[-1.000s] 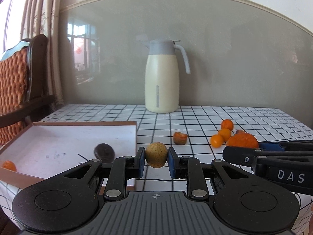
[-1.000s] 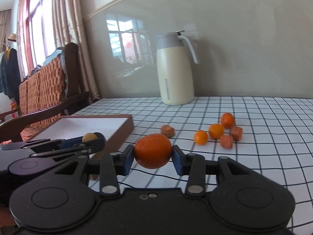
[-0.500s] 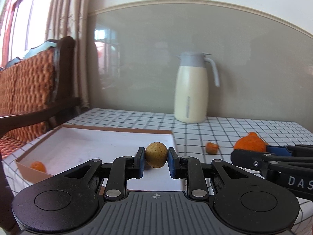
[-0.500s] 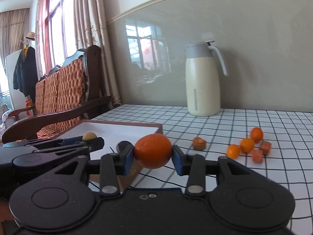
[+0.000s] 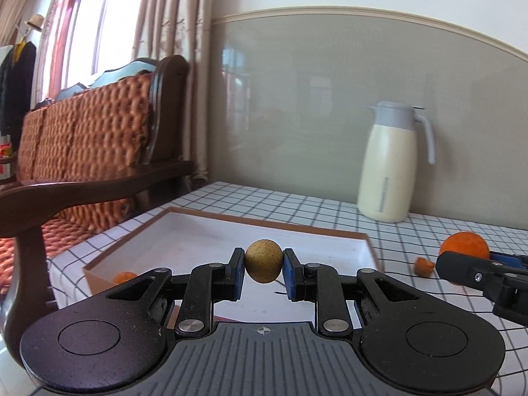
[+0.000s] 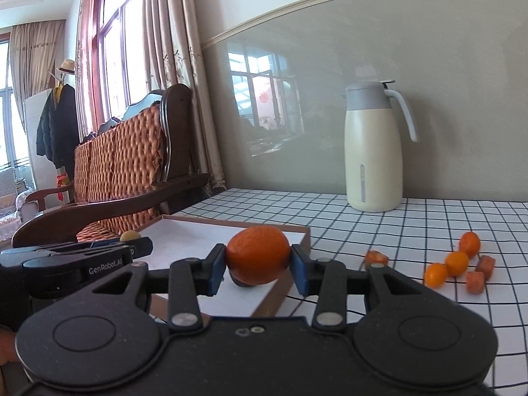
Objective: Organize fruits
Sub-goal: 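Carry the brown fruit in the left gripper to the tray while the right gripper carries the orange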
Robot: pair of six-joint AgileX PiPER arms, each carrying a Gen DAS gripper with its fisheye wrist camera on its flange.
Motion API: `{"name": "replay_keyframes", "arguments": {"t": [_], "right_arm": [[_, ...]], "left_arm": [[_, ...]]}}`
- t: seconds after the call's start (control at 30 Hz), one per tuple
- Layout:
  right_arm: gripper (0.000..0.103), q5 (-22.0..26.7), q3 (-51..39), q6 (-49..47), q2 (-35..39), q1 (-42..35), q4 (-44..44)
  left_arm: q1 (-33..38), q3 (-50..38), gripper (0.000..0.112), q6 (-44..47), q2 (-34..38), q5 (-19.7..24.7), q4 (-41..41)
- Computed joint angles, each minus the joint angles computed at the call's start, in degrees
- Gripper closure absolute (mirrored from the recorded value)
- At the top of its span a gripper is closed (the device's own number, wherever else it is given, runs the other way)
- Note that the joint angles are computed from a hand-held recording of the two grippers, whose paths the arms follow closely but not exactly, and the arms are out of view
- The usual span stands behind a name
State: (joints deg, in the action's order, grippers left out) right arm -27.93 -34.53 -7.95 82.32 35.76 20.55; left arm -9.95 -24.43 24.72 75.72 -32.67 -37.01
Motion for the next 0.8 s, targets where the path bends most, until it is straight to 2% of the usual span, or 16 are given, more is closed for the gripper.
{"name": "replay_keyframes", "arguments": {"t": [0.8], "right_arm": [[0.07,-1.8,-7.3,-2.9,8.7,4.7,4.5]], "left_arm": [[14.1,-0.5,0.087,-8.2,4.4,1.1,11.1]]}}
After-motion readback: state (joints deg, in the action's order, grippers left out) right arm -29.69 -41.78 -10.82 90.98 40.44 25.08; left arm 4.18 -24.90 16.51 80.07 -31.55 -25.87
